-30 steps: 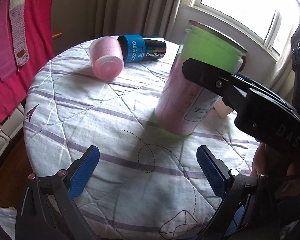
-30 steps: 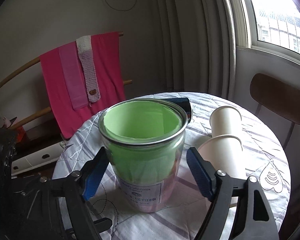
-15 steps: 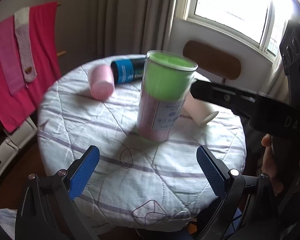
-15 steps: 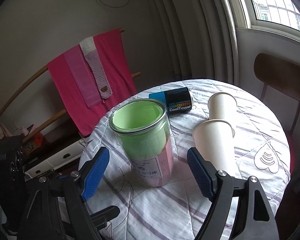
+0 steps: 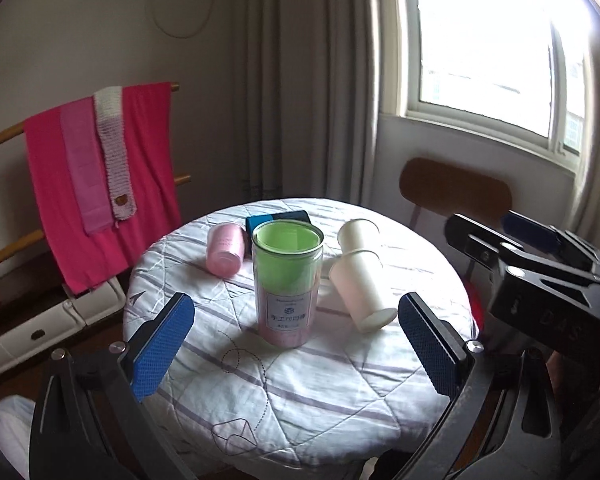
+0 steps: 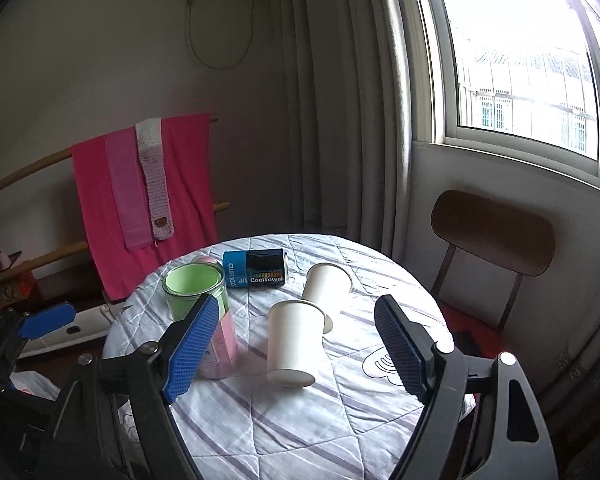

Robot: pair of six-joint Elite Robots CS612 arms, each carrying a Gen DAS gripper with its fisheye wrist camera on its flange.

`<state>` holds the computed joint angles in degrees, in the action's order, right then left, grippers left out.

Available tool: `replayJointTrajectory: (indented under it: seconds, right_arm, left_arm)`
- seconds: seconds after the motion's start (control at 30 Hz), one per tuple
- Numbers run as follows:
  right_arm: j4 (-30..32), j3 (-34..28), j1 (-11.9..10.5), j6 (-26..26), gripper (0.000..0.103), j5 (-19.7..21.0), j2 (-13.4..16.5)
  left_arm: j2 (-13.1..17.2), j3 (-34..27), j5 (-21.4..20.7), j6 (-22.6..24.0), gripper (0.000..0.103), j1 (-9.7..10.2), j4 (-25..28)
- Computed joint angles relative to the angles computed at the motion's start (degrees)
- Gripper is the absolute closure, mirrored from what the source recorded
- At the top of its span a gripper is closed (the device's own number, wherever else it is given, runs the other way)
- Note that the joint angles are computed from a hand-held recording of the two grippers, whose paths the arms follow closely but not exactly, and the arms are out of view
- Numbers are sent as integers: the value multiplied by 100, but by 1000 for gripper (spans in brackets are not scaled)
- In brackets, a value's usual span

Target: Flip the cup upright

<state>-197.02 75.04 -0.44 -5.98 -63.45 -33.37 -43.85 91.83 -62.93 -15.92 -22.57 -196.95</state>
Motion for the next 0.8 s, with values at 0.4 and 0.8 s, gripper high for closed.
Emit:
replayJointTrajectory:
  seconds: [0.4,0.8]
  right_arm:
    - [-804,162,-151,294,21,176,-19]
    - [-1068,275,-178,318,21,-62,-70]
  left_arm:
    - [-69,112,1260,-182,0,-356,-292]
    - [-120,60,1717,-479,0,-470,192]
